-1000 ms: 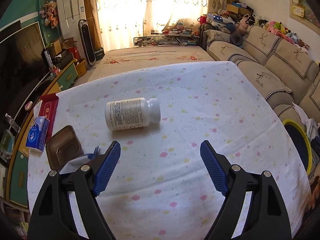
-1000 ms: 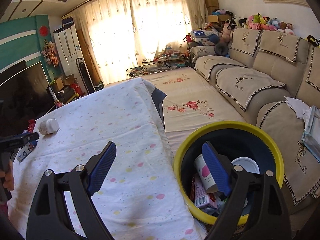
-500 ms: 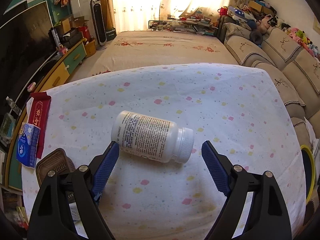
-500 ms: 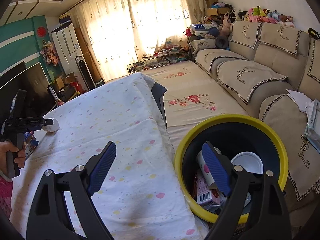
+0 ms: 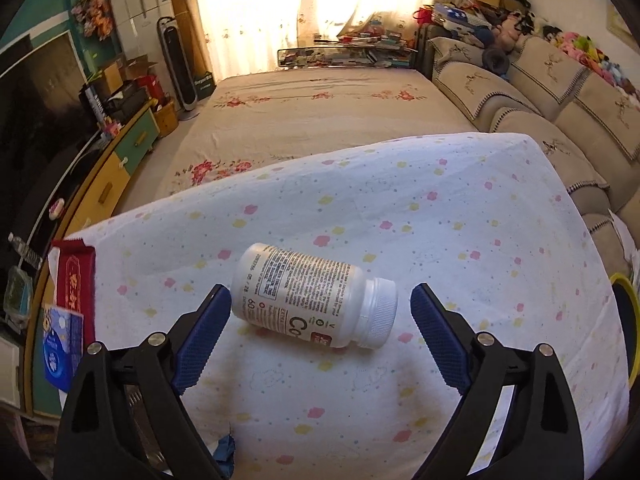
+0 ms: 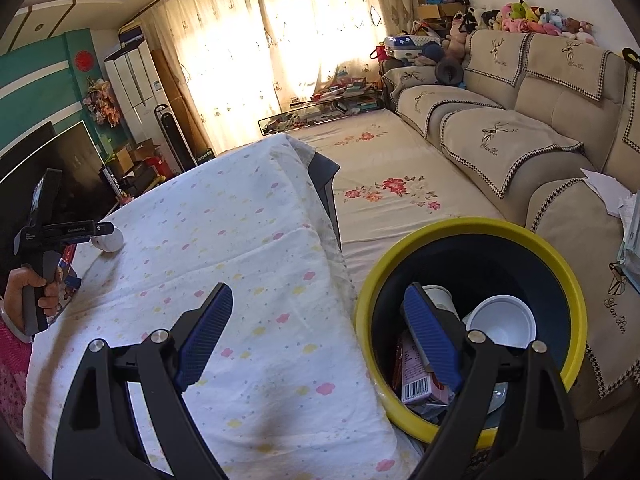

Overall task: Collect trash
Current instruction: 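Grasp the white pill bottle with the left tool, then carry the pill bottle with the left tool over the bin and release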

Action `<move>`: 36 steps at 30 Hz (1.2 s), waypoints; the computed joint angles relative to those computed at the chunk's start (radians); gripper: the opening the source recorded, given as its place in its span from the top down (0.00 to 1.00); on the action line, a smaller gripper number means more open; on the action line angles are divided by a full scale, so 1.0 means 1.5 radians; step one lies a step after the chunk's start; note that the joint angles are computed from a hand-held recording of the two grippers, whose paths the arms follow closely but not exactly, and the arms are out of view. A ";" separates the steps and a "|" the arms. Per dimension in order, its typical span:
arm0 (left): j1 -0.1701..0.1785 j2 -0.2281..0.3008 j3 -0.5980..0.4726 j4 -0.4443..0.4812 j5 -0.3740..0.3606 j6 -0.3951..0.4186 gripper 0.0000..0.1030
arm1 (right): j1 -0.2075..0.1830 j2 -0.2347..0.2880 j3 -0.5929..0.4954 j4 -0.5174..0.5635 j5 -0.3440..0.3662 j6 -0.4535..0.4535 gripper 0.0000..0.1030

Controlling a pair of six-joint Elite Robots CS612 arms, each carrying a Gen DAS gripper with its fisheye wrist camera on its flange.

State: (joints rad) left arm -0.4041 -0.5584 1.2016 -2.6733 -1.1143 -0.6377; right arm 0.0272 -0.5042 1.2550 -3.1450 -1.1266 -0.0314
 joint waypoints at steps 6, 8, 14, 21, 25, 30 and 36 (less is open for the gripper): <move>0.001 0.008 -0.033 0.034 0.004 0.103 0.12 | 0.001 0.000 -0.003 0.009 -0.002 -0.007 0.19; 0.005 0.011 -0.044 0.053 -0.010 0.113 0.11 | 0.001 0.000 -0.004 0.014 -0.002 -0.009 0.19; 0.012 0.022 -0.069 0.109 -0.028 0.115 0.10 | 0.000 0.002 -0.010 0.025 0.001 -0.003 0.19; 0.007 0.023 -0.070 0.124 -0.014 0.100 0.15 | -0.001 0.006 -0.019 0.038 0.008 -0.001 0.19; -0.006 0.007 -0.043 0.097 0.004 0.084 0.15 | -0.003 0.008 -0.020 0.036 0.011 0.007 0.19; -0.041 -0.022 -0.010 0.047 0.024 0.086 0.15 | -0.006 0.007 -0.010 -0.001 0.008 0.026 0.19; -0.096 -0.032 -0.019 0.028 0.033 0.119 0.15 | -0.015 -0.016 0.041 -0.085 -0.029 -0.016 0.19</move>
